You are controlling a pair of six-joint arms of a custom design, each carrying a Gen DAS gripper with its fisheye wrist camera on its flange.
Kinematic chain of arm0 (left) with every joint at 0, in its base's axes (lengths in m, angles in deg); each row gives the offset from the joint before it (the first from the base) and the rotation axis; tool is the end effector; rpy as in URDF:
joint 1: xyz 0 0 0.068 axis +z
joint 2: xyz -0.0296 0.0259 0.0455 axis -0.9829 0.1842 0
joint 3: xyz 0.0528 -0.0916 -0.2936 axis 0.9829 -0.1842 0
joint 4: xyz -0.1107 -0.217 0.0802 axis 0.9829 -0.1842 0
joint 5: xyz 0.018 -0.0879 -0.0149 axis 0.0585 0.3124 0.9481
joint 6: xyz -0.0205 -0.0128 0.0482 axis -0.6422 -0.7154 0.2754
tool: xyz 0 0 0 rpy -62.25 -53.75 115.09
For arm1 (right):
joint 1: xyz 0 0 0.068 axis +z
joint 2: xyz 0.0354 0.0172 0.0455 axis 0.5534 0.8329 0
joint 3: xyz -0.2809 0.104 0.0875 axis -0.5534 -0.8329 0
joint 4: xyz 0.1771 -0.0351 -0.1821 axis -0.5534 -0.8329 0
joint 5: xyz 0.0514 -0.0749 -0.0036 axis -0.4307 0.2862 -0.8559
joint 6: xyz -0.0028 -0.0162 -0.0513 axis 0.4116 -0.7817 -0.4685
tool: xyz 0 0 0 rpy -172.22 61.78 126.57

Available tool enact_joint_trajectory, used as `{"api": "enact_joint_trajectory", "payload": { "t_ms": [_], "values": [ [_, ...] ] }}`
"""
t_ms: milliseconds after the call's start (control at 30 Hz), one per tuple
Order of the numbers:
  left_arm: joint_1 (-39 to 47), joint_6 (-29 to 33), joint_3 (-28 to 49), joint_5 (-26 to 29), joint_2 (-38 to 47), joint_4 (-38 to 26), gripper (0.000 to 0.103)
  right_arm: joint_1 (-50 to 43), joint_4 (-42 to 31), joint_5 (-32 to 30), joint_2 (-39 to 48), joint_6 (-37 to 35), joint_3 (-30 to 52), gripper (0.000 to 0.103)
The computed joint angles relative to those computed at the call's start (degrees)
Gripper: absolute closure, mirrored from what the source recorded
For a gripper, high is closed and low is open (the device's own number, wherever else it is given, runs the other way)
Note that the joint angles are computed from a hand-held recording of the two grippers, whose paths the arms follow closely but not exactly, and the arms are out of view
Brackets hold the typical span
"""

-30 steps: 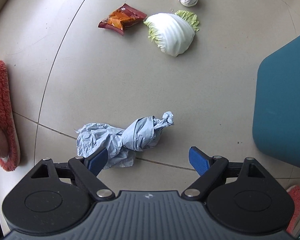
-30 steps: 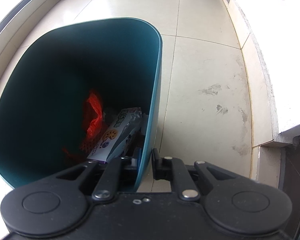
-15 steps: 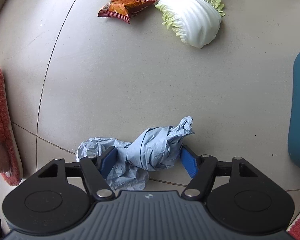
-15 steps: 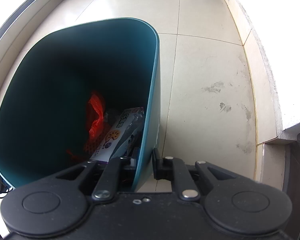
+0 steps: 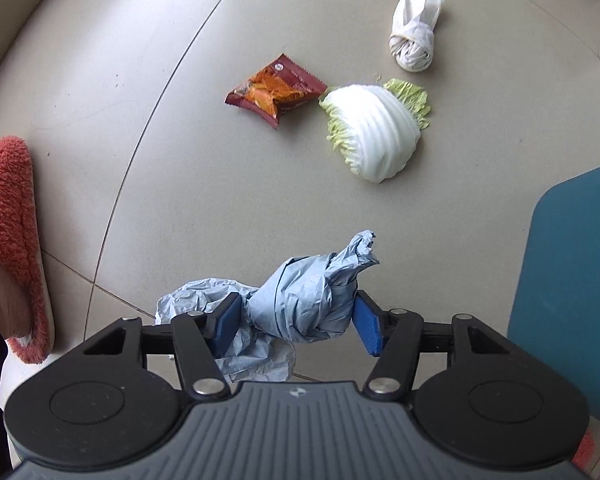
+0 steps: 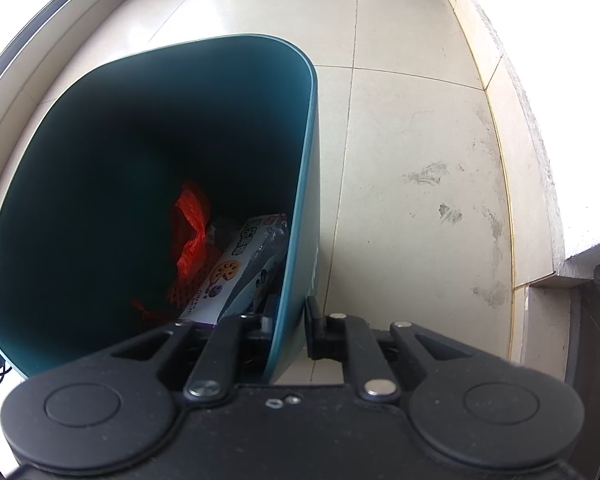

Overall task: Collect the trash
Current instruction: 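Carry the blue-grey plastic bag into the teal bin and open the left tool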

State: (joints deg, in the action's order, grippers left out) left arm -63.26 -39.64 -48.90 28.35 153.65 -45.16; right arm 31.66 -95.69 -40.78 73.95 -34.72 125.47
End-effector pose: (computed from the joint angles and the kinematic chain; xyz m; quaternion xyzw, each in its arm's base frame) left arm 0.1476 0.0438 0.1392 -0.2784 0.9598 0.0141 0.0328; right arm 0.2975 -0.0005 0.3306 -0.2095 0.9600 0.1031 0.1544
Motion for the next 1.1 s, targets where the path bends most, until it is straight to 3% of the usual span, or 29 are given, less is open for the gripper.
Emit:
{"api": "enact_joint_trajectory", "payload": {
  "t_ms": [167,300,467,633,767,900,1100],
  "values": [
    [-1.4,-0.2,12.0,5.3,-13.2,-17.3,0.044,0.8,1.0,0.8,-1.0,0.3,-1.2,0.094],
    [-4.0,-1.4,20.6,6.5,-17.3,-26.6,0.044,1.1,1.2,1.1,-1.8,0.3,-1.6,0.094],
    [-12.5,-6.8,35.0,5.6,-20.6,-39.1,0.044,1.0,1.3,0.7,-2.0,-0.3,-1.7,0.094],
    [-30.7,-18.3,51.5,-0.8,-17.9,-47.2,0.044,1.0,1.3,0.8,-2.4,-0.8,-1.8,0.093],
    [-45.3,-24.5,62.1,-6.2,-11.7,-48.8,0.044,1.2,1.1,0.9,-2.9,-0.8,-1.7,0.093],
    [-54.1,-25.1,67.8,-8.5,-4.5,-46.6,0.044,1.3,0.8,1.0,-3.0,-0.6,-1.3,0.093],
    [-53.5,-21.2,64.0,-4.8,3.2,-38.3,0.044,0.9,0.4,0.6,-2.5,0.3,-0.7,0.094]
  ]
}}
